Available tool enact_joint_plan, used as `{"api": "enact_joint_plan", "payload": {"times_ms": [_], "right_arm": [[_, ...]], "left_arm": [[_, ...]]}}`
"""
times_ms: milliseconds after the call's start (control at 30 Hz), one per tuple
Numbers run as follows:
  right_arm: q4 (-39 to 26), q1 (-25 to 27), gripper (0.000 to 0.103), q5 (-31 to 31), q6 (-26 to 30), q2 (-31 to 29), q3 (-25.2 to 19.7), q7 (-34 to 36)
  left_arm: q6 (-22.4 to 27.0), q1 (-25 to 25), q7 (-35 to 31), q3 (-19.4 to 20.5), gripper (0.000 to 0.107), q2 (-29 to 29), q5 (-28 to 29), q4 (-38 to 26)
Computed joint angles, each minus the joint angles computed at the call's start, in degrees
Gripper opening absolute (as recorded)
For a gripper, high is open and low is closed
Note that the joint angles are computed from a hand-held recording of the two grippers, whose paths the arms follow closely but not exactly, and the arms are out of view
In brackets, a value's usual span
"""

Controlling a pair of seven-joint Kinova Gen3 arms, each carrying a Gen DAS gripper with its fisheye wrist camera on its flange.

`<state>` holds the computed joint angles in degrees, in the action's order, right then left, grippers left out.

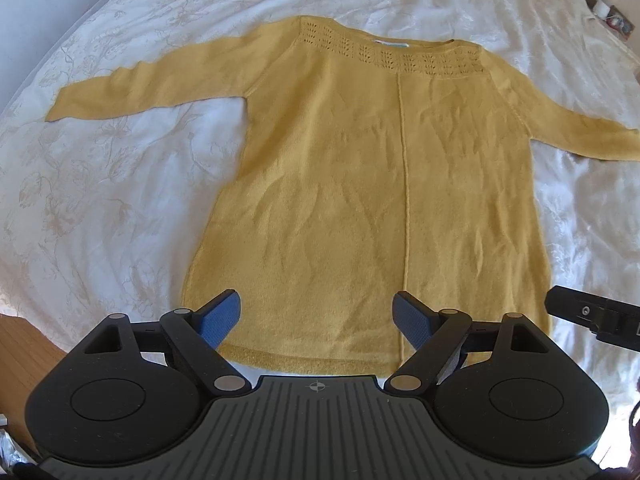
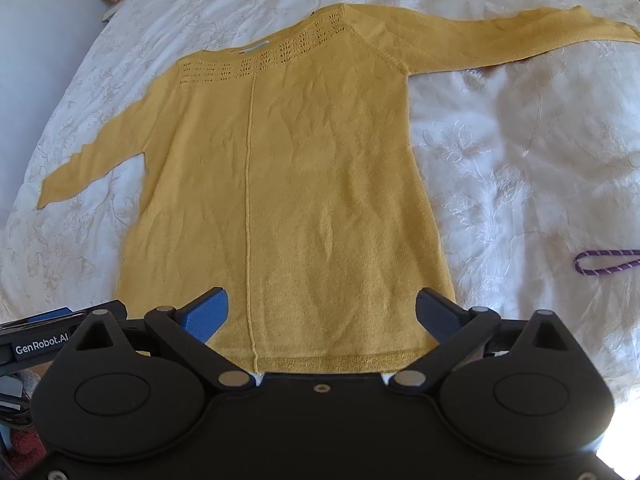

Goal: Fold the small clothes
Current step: 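Move the right tool to a sleeve cuff and close on it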

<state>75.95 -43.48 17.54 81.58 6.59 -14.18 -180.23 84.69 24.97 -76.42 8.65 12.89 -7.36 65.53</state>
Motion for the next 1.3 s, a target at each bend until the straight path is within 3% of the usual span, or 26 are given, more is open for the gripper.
{"api": "enact_joint_plan", "payload": {"times_ms": [200, 367, 433, 533, 700, 833, 1033, 1300], "right_arm": [[6.0, 6.9, 0.1, -2.8, -5.2, -3.7, 1.9, 8.9], [10.3, 12.0, 0.099, -1.6, -5.5, -6.5, 2.8, 13.9], [11.7, 15.3, 0.092, -1.6, -6.1, -8.3, 4.2, 17.2], [13.2, 20.4, 0.091, -1.5, -6.7, -10.3, 6.1, 21.4], [14.8, 27.9, 0.09, 0.9, -6.9, -12.7, 8.2, 28.3], [14.2, 32.7, 0.079, 3.4, -4.7, -12.5, 9.9, 33.3], [15.4, 41.1, 0.059, -1.2, -7.1, -12.8, 15.5, 39.8], [17.8, 48.2, 0.058, -6.6, -10.3, -11.8, 18.9, 48.1]], "left_arm": [[0.0, 2.3, 3.0, -0.4, 0.073, 5.3, -0.5, -7.9], [-1.0, 5.7, 6.2, -1.7, 0.072, 9.0, -2.7, -13.6], [-1.9, 7.2, 7.4, -2.3, 0.071, 10.0, -3.9, -15.0], [-2.1, 9.3, 8.3, -3.0, 0.071, 11.6, -5.7, -17.2], [0.2, 10.7, 8.9, -3.6, 0.071, 15.0, -5.3, -22.4], [2.7, 12.3, 8.8, -4.4, 0.071, 17.9, -5.3, -27.3], [6.1, 14.1, 8.9, -6.0, 0.071, 21.2, -5.5, -33.2], [12.8, 16.0, 9.1, -7.7, 0.071, 26.8, -5.1, -43.0]]}}
